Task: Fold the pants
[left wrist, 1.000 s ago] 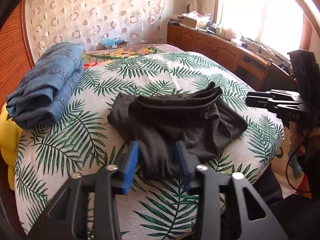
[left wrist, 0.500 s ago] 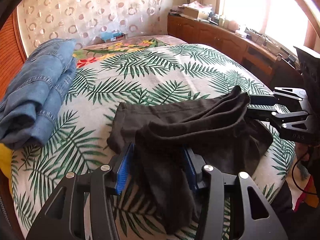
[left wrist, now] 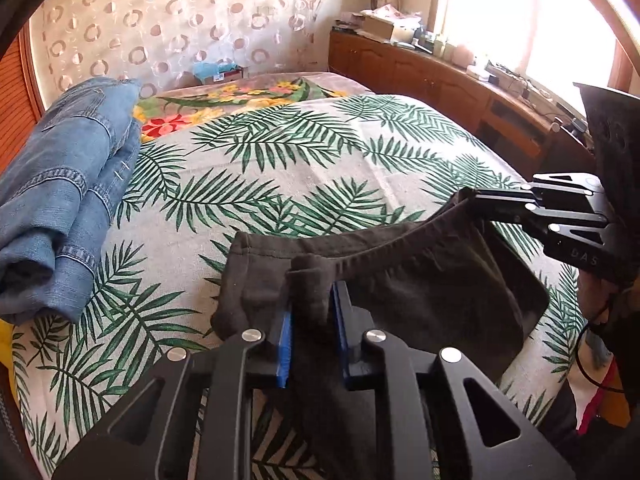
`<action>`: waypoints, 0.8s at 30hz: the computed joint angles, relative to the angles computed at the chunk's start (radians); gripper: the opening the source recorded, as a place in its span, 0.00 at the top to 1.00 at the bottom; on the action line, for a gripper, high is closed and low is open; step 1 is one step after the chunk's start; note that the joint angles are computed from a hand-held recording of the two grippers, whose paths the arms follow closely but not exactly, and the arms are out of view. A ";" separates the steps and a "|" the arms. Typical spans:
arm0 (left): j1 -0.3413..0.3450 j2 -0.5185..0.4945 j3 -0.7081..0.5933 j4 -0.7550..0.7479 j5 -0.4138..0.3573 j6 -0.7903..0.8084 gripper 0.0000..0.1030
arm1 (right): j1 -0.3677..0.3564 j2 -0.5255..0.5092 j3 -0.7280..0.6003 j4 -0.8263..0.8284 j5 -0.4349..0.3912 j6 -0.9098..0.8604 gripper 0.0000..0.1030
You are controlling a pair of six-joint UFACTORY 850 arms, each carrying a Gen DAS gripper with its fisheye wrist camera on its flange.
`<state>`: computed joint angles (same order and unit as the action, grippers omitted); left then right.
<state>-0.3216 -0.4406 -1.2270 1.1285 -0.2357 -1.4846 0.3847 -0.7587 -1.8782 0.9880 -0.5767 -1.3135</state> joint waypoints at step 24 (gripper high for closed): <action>-0.065 0.044 0.069 0.110 -0.123 -0.175 0.52 | -0.023 0.114 0.188 -0.002 0.023 0.002 0.78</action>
<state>-0.3862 -0.3969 -1.1581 1.2383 -0.3590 -1.6599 0.3614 -0.6449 -1.6903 0.9864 -0.5537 -1.3112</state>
